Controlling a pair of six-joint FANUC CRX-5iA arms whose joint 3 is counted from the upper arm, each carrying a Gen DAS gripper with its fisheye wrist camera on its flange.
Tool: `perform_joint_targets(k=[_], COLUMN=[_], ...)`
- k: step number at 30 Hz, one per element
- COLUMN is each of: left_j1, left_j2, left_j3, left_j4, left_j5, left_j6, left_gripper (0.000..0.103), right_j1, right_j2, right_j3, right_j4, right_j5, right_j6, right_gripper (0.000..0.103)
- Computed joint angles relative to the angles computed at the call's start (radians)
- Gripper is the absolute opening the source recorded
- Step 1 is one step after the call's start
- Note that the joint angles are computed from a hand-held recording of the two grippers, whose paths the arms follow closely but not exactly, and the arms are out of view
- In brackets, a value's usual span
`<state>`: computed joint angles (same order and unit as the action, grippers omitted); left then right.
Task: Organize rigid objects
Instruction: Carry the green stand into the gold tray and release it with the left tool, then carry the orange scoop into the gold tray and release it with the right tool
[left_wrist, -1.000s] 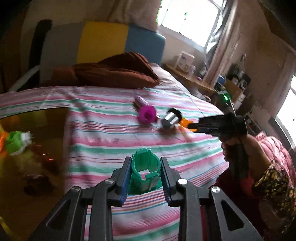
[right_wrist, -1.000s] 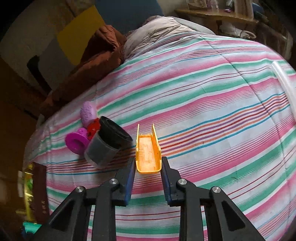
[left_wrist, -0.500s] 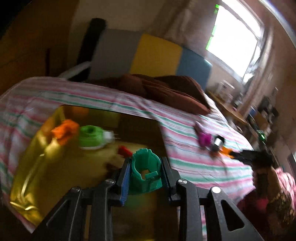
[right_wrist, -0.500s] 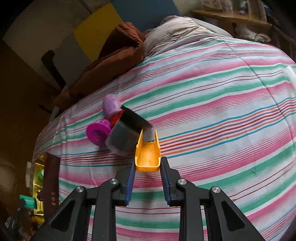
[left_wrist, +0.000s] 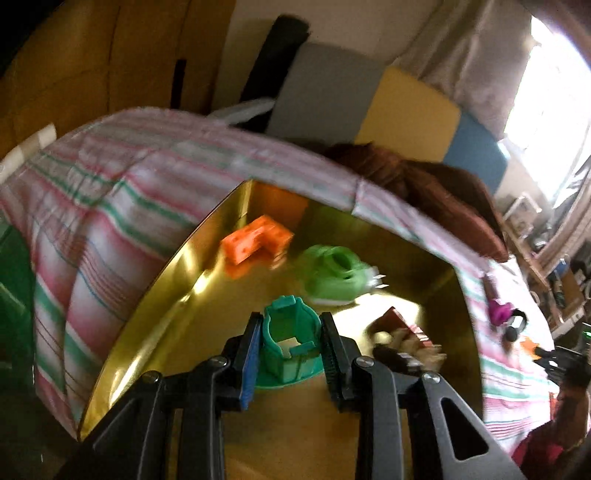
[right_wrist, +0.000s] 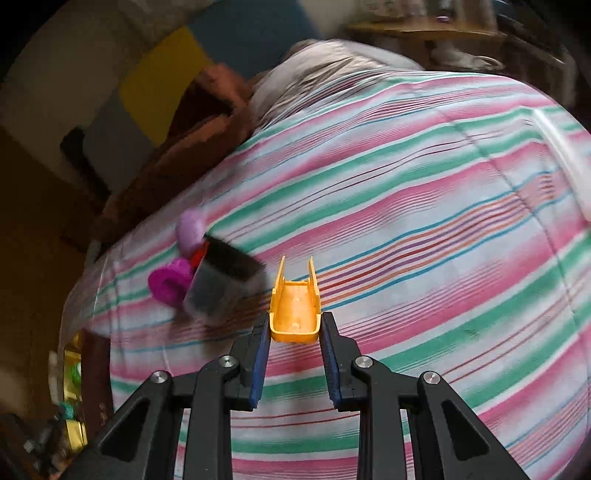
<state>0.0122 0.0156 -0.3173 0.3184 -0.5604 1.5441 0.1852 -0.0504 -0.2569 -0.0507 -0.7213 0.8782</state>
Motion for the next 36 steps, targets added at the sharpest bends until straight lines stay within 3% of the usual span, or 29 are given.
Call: perform_joint_targets(k=[8,14,16,20,23,29,36], left_j1=[0.008,0.001,0.004,0.004,-0.009,-0.060,-0.108], left_j2=[0.042,0.041,0.039,-0.002,-0.046,-0.079,-0.099], left_j3=[0.071,0.074,0.069,0.013,-0.050,-0.091,-0.120], left_j4=[-0.090,-0.114,-0.092,-0.037,0.010,0.024,0.073], left_j5=[0.009,0.058,0.051,0.073,0.108,0.105,0.125], left_j6=[0.095,0.090,0.075,0.053,0.014,-0.036,-0.130], left_gripper=[0.030,0.030,0.030,0.043,0.044,0.045,0.045], right_j1=[-0.016,-0.015,-0.016,-0.017,-0.014,0.006,0.017], right_j2=[-0.012,-0.014,-0.012,-0.017,-0.024,-0.034,-0.048], right_j3=[-0.010,-0.019,-0.018,-0.021,-0.024,-0.025,-0.005], right_j4=[-0.028,-0.006,-0.007,-0.015,-0.032,-0.058,-0.205], right_j5=[0.033,0.053,0.055,0.070,0.091,0.114,0.093], right_j6=[-0.001,-0.034,-0.033,-0.014,0.009,0.059,0.189], right_gripper=[0.027,0.027,0.027,0.027,0.027,0.027,0.027])
